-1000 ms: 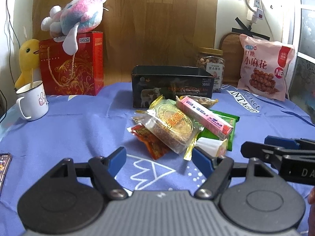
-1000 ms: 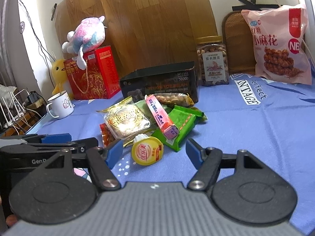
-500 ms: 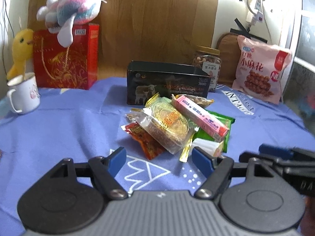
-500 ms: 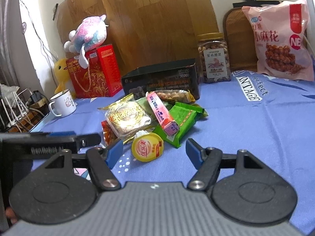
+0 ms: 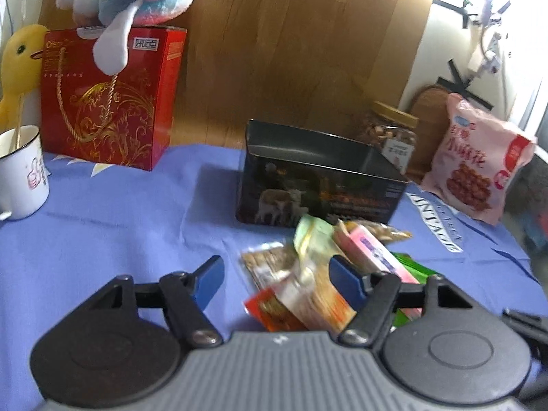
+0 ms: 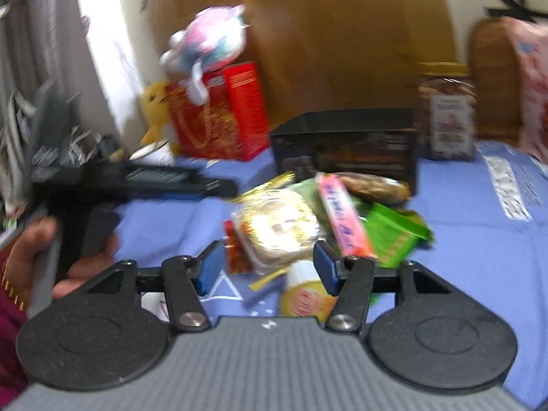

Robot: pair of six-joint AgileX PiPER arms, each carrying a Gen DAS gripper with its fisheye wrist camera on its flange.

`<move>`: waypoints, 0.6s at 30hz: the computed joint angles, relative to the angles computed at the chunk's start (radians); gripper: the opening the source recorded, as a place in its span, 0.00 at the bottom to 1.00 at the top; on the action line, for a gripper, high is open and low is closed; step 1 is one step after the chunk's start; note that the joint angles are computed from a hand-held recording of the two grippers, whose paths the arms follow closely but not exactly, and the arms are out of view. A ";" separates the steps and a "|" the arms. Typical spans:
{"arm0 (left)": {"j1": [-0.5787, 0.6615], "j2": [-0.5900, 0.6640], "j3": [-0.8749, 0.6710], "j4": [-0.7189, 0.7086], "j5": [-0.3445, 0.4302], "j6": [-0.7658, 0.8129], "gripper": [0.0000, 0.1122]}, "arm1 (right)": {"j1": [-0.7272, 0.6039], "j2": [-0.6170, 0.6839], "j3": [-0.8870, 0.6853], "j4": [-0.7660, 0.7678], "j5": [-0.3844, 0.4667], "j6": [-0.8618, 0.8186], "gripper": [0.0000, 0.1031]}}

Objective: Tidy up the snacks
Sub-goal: 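Move the left gripper toward the clear mooncake bag in the pile, then close the left gripper on the clear mooncake bag and lift it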

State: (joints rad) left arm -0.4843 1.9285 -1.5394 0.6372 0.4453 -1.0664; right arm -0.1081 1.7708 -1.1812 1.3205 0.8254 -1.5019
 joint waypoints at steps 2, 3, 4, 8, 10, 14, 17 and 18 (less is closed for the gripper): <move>0.016 0.048 -0.070 -0.072 0.026 0.089 0.53 | 0.037 -0.003 0.015 -0.009 -0.012 -0.062 0.54; 0.022 0.066 -0.097 -0.104 0.036 0.127 0.52 | 0.057 -0.007 0.027 -0.016 -0.038 -0.096 0.53; 0.028 0.081 -0.115 -0.134 0.039 0.162 0.49 | 0.080 -0.012 0.042 -0.022 -0.084 -0.131 0.52; 0.040 0.092 -0.119 -0.272 0.007 0.303 0.37 | 0.081 0.012 0.030 -0.033 -0.175 -0.137 0.45; 0.040 0.072 -0.080 -0.323 -0.025 0.349 0.33 | 0.089 0.001 0.044 0.022 -0.298 -0.193 0.46; 0.039 0.020 0.010 -0.395 -0.074 0.385 0.33 | 0.010 0.032 -0.023 -0.019 -0.119 -0.047 0.47; 0.047 0.020 0.005 -0.420 -0.072 0.399 0.40 | 0.040 0.038 -0.024 -0.055 -0.100 -0.078 0.47; 0.045 0.030 -0.011 -0.405 -0.057 0.390 0.40 | 0.062 0.038 -0.020 -0.066 -0.125 -0.096 0.47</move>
